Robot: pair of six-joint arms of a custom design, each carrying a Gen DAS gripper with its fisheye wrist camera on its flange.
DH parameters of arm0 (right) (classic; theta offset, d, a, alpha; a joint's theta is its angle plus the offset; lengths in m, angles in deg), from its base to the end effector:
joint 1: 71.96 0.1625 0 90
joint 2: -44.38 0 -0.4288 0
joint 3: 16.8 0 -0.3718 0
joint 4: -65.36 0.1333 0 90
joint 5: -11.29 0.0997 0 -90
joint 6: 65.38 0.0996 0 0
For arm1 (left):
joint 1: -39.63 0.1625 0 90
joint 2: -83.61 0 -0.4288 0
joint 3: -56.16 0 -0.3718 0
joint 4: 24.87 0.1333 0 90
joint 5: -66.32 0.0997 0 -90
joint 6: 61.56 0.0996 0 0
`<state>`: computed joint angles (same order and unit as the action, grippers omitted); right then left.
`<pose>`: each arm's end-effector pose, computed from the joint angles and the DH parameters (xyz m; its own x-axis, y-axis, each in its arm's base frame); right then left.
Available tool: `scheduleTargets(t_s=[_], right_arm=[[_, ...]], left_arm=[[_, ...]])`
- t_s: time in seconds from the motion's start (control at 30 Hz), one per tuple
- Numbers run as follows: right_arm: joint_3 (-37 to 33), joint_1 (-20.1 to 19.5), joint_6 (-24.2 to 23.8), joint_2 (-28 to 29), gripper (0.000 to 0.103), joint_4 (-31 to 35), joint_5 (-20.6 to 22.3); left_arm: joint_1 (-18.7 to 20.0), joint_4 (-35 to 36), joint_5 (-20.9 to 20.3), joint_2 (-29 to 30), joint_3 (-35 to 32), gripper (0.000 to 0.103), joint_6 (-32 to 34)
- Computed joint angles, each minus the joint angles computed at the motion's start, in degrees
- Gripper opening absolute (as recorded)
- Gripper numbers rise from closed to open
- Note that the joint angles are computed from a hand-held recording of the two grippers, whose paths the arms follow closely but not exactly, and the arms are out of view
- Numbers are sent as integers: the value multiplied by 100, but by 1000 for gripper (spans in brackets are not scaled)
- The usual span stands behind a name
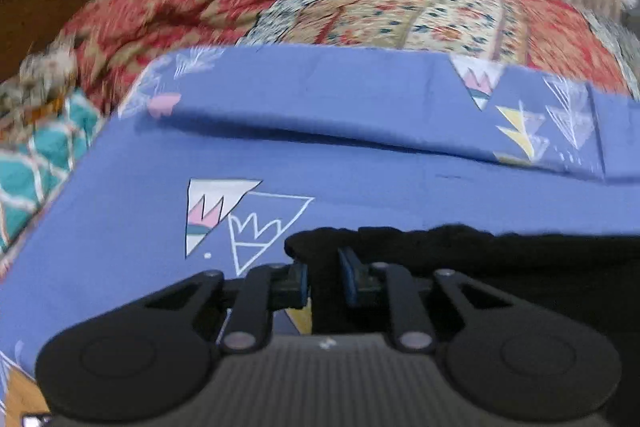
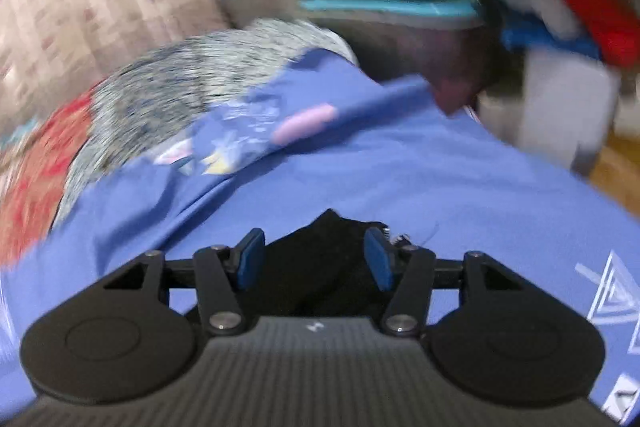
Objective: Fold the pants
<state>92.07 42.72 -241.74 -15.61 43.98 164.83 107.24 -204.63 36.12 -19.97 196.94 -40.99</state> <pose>0.2290 -0.3926 0.1448 -0.7472 0.5611 0.3562 -0.1457 0.3847 -0.9115 0.0901 -0.3571 0.4032 -0.5988 -0.2172 -0.7709 0.4721 0.6819 -0.5588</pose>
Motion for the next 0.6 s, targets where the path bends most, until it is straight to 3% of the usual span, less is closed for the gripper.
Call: scheduleTargets(t_s=[0.07, 0.13, 0.23, 0.33, 0.4, 0.47, 0.5, 0.53, 0.57, 0.6], right_arm=[[-298, -239, 924, 44, 57, 838, -376], [-587, -381, 1428, 198, 57, 1378, -666], [-1190, -539, 1908, 623, 58, 2006, -730], [-1791, -744, 2580, 1071, 65, 2670, -635], [-2084, -891, 2970, 1334, 66, 3057, -609], [-2180, -936, 2867, 1467, 68, 2959, -498], [-2240, -919, 2839, 1532, 61, 2952, -419], [-2286, -896, 2840, 1572, 45, 3003, -359], [-2262, -885, 2788, 1556, 4, 3012, -337], [-2076, -929, 2715, 1389, 6, 2879, -556]], left_arm=[[-149, -550, 213, 194, 197, 17, 445], [-249, -748, 327, 306, 248, 17, 476], [-367, -347, 292, 0, 248, 15, -21], [-454, 143, 134, -472, 171, 13, -397], [-719, 503, 236, -914, 244, 13, -591], [-1116, 710, 537, -1362, 392, 13, -687], [-1293, 758, 644, -1563, 452, 13, -704], [-1534, 863, 793, -1816, 529, 13, -746], [-1830, 1035, 1014, -2107, 622, 12, -830], [-2107, 1296, 1220, -2384, 682, 12, -968]])
